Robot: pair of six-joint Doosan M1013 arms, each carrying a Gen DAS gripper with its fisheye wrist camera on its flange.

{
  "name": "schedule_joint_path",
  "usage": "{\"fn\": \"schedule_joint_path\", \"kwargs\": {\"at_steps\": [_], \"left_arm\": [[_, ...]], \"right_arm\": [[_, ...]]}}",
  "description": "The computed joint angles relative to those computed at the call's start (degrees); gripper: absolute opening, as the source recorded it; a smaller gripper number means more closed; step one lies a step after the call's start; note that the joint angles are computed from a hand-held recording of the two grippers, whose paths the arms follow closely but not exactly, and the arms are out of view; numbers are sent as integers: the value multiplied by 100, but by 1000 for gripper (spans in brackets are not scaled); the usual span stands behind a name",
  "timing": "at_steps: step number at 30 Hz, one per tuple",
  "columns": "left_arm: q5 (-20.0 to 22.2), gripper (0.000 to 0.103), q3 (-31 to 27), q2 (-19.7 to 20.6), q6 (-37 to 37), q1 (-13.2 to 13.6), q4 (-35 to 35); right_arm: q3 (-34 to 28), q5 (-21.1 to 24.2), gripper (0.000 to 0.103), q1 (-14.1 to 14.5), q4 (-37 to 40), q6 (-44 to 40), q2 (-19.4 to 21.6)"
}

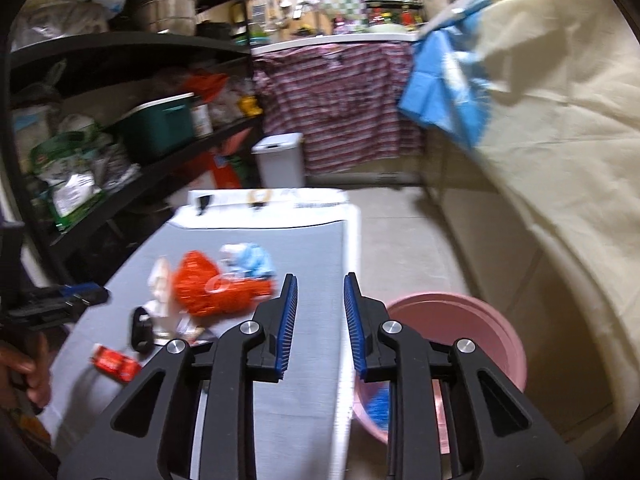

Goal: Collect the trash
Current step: 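Move both open grippers back over the table, then grasp the black strap with the left gripper while the right gripper grasps the white paper bag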

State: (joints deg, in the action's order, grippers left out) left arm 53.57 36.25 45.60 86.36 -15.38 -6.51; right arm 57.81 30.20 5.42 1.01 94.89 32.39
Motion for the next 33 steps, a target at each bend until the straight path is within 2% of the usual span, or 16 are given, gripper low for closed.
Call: {"fn": "schedule_joint_path", "kwargs": {"at_steps": [5, 9, 21, 22, 23, 25, 33], "left_arm": [[176, 41, 144, -1, 130, 37, -152], [241, 41, 135, 43, 278, 24, -207], [774, 38, -321, 393, 358, 33, -220], [872, 30, -394, 438, 347, 33, -185], [994, 15, -501, 498, 320, 36, -138], [1123, 6, -634, 569, 229, 61, -121], [888, 3, -565, 501, -145, 144, 2]], "right_arm": [[-257, 186, 25, 160, 904, -830, 214], [-443, 301, 25, 283, 1281, -1238, 389], [-996, 742, 26, 460, 1826, -1809, 879], [-1085, 840, 26, 474, 1855, -1860, 940], [-1164, 939, 27, 487, 1873, -1904, 993], [-1316, 1097, 31, 523, 1808, -1932, 1100], [-1784, 1533, 33, 598, 1555, -1784, 1414]]}}
